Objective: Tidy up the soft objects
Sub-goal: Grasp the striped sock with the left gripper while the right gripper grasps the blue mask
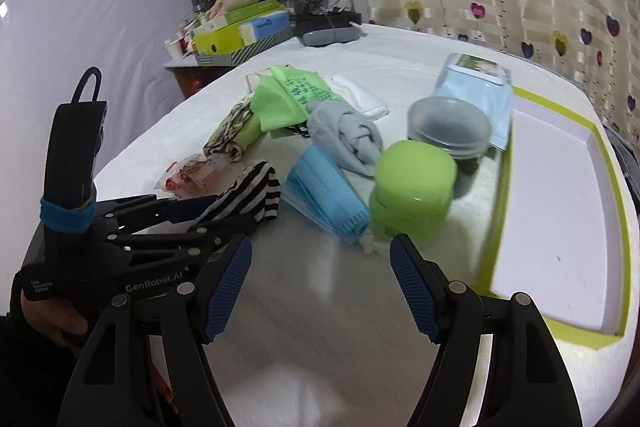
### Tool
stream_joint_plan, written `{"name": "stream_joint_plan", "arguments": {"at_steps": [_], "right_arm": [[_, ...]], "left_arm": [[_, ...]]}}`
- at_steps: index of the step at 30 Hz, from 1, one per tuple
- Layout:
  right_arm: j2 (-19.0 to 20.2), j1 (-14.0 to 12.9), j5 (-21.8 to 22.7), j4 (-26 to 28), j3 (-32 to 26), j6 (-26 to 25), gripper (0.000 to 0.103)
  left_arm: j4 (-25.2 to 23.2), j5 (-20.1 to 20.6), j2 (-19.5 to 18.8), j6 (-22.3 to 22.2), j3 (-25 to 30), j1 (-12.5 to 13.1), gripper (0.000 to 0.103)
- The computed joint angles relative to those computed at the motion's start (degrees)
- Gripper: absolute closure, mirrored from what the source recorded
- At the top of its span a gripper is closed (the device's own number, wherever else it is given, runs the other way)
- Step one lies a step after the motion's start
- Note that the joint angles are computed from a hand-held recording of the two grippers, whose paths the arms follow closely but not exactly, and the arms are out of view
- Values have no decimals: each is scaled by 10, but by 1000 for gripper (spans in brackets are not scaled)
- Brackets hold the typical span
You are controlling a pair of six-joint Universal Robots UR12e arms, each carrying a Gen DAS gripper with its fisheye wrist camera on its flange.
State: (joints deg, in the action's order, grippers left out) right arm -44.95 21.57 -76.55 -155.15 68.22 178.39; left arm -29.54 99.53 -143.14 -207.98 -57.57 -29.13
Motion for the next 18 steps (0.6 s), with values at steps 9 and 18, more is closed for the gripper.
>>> {"name": "stream_joint_plan", "arguments": {"at_steps": [9,18], "right_arm": [[24,11,-16,24,-46,-59,34],[58,29,-79,79,-107,-129,34]], "left_arm": [[28,6,15,-13,-27,3,87],[46,17,27,-30,-51,7,87]]}}
